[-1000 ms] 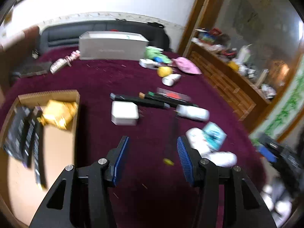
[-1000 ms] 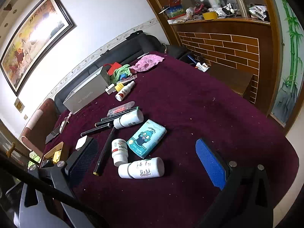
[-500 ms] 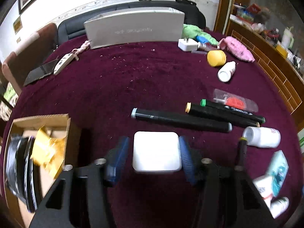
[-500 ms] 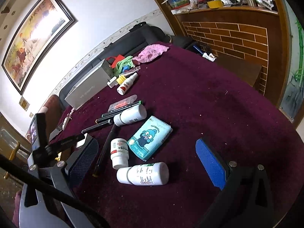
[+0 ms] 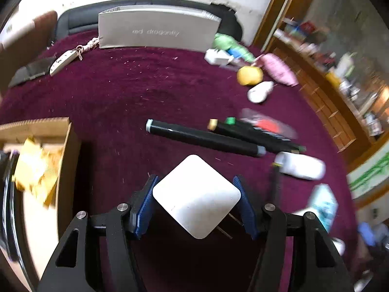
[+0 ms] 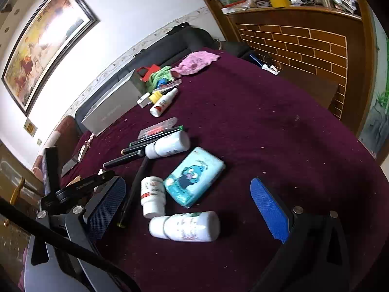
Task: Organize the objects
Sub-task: 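Grasp the white charger with the left gripper while the right gripper grasps a black marker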
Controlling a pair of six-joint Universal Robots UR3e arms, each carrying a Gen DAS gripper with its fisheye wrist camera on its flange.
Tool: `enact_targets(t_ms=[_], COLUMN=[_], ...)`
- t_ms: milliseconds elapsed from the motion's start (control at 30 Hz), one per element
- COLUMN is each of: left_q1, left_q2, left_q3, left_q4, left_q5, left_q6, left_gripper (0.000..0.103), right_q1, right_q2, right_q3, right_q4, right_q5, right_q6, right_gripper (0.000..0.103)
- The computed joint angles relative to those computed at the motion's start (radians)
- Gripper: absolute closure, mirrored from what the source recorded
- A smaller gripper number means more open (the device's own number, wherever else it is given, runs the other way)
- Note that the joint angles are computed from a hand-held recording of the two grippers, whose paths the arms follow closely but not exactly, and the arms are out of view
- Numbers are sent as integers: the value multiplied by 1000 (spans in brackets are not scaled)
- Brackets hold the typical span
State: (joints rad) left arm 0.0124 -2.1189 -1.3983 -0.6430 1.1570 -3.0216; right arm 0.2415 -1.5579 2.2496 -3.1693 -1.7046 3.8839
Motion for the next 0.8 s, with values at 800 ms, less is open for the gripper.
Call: enact_targets(t_ms=[800], left_q1=[734], left_q2=[734], left_q3=[-726], left_q4=[-188], left_q5=[-510], left_q6=[575], left_gripper=[47], right_q1=[143], right_q2=[624], right_q3=[-1075], right_q4=[774], right_q5=[-4], right_q6=[-165], right_gripper=[37])
